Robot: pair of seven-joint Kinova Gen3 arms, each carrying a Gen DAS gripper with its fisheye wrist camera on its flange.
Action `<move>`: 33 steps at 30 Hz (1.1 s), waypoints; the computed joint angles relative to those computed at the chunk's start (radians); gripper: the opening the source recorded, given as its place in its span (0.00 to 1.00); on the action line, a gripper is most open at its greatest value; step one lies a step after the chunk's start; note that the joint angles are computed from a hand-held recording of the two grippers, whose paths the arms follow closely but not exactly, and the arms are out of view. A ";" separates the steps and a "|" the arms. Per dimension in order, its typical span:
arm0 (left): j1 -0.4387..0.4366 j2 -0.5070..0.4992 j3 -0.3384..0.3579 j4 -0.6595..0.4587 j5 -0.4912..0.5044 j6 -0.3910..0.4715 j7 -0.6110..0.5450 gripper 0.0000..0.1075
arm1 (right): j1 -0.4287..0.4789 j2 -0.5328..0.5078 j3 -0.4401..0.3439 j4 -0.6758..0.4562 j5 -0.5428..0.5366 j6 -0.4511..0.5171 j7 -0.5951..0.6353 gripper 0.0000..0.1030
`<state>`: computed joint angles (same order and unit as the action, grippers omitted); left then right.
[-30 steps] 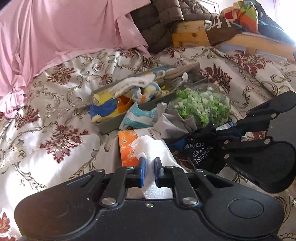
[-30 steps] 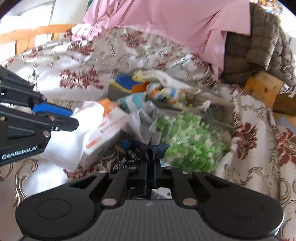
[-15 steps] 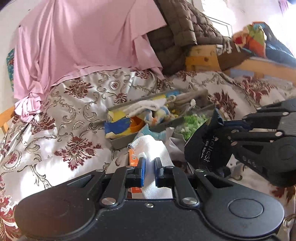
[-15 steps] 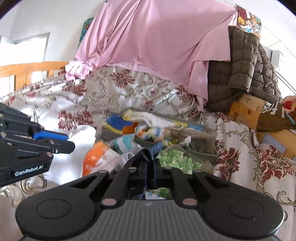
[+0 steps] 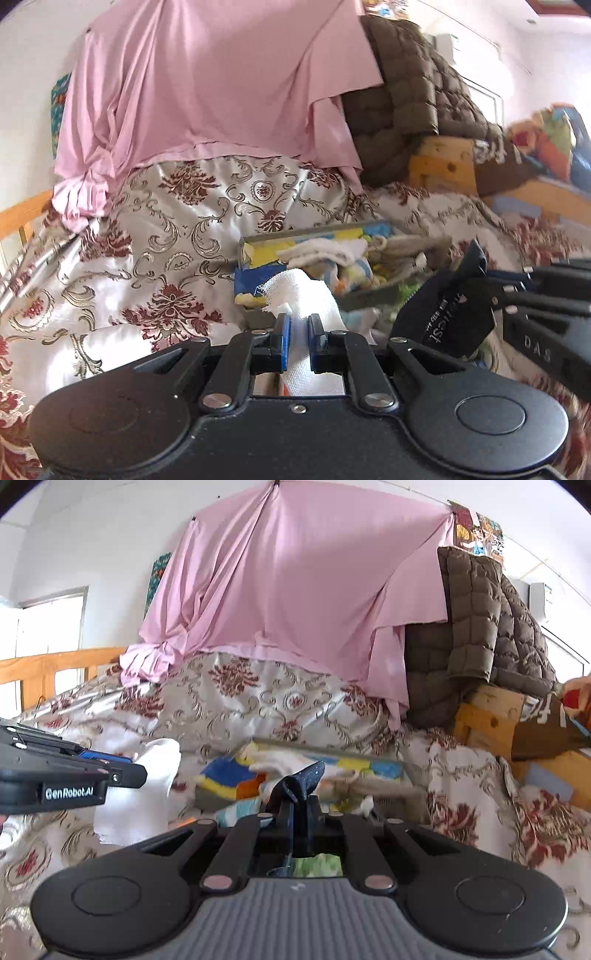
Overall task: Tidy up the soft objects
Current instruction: 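Lift the black cloth and white tissue and carry them toward the painted tray, then lower both tools into the tray and open them to release the cloth and tissue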
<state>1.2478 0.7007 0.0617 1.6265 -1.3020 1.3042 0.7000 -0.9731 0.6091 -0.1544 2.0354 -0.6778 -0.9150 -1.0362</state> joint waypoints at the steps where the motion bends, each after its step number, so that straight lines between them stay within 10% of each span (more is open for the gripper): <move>1: -0.011 -0.012 -0.004 0.008 -0.004 -0.012 0.012 0.10 | 0.016 0.002 -0.002 -0.017 0.019 0.012 -0.012 0.07; 14: -0.276 -0.063 -0.052 -0.018 -0.119 -0.236 0.005 0.10 | 0.246 0.155 0.005 -0.440 0.352 0.270 -0.310 0.07; 33: -0.458 0.154 -0.139 -0.409 0.143 -0.582 -0.298 0.11 | 0.231 0.307 0.265 -0.752 0.174 0.730 -0.595 0.14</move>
